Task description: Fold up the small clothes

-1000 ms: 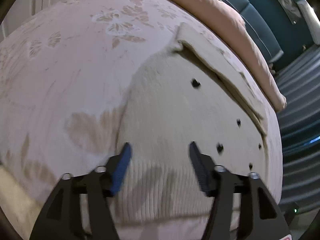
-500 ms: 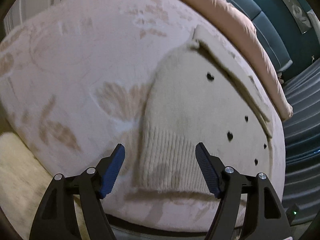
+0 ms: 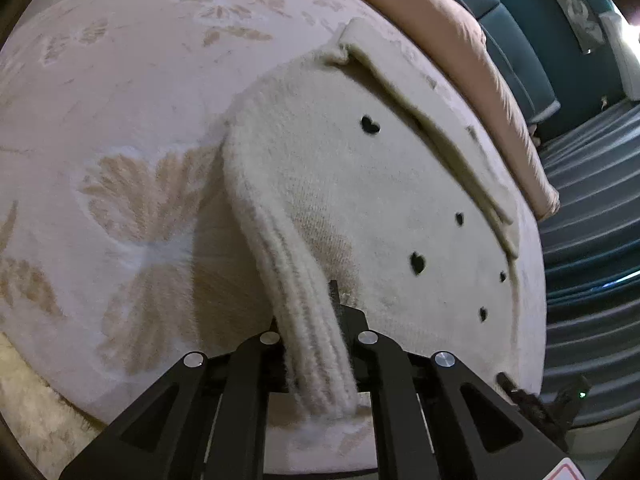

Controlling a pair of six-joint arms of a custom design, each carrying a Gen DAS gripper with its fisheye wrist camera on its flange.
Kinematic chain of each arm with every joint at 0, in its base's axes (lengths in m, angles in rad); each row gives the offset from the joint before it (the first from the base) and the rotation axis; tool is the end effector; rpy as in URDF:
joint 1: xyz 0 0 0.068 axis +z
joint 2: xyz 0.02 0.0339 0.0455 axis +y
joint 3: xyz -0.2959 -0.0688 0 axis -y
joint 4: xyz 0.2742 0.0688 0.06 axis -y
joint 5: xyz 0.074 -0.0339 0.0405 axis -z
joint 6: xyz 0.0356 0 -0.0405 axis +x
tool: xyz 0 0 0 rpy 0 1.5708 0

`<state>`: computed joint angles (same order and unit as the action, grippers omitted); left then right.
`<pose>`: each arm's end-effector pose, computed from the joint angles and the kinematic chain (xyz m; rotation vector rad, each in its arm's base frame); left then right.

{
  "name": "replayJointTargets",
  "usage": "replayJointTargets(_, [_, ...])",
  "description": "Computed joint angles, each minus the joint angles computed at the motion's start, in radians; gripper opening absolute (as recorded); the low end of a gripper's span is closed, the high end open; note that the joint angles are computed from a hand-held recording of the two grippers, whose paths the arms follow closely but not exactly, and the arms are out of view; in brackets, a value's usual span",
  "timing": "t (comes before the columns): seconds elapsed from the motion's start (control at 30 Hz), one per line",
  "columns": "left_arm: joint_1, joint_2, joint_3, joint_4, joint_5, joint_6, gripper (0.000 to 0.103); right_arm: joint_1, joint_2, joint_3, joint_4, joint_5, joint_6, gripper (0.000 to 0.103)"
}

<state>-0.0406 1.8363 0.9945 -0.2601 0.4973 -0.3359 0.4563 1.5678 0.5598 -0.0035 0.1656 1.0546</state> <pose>0.3716 -0.0321 0.1406 -0.2326 2.6640 -0.7851 0.2486 0.1155 0.1170 0.8260 2.4678 0.3551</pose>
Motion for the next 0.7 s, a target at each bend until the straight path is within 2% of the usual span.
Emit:
replayJointTargets(0.13, [0.014, -0.105, -0.039, -0.023, -0.009, 0.04, 0.004, 0.03, -0.116, -0.004, -0.066, 0.038, -0.019, 0.009])
replayJointTargets(0.37, [0.05, -0.314, -0.139, -0.185, -0.004, 0.196, 0.003, 0.235, -0.341, 0.01, -0.394, 0.168, 0.004, 0.008])
replayJointTargets(0.53, [0.103, -0.486, -0.262, -0.403, -0.023, 0.363, 0.003, 0.471, -0.415, -0.03, -0.591, 0.12, 0.188, 0.008])
replayJointTargets(0.6, [0.14, -0.581, -0.307, -0.537, -0.034, 0.438, 0.003, 0.587, -0.446, -0.035, -0.665, 0.084, 0.279, 0.008])
replayJointTargets(0.7, [0.187, -0.663, -0.304, -0.687, -0.028, 0.491, 0.003, 0.736, -0.519, -0.036, -0.749, 0.066, 0.409, 0.008])
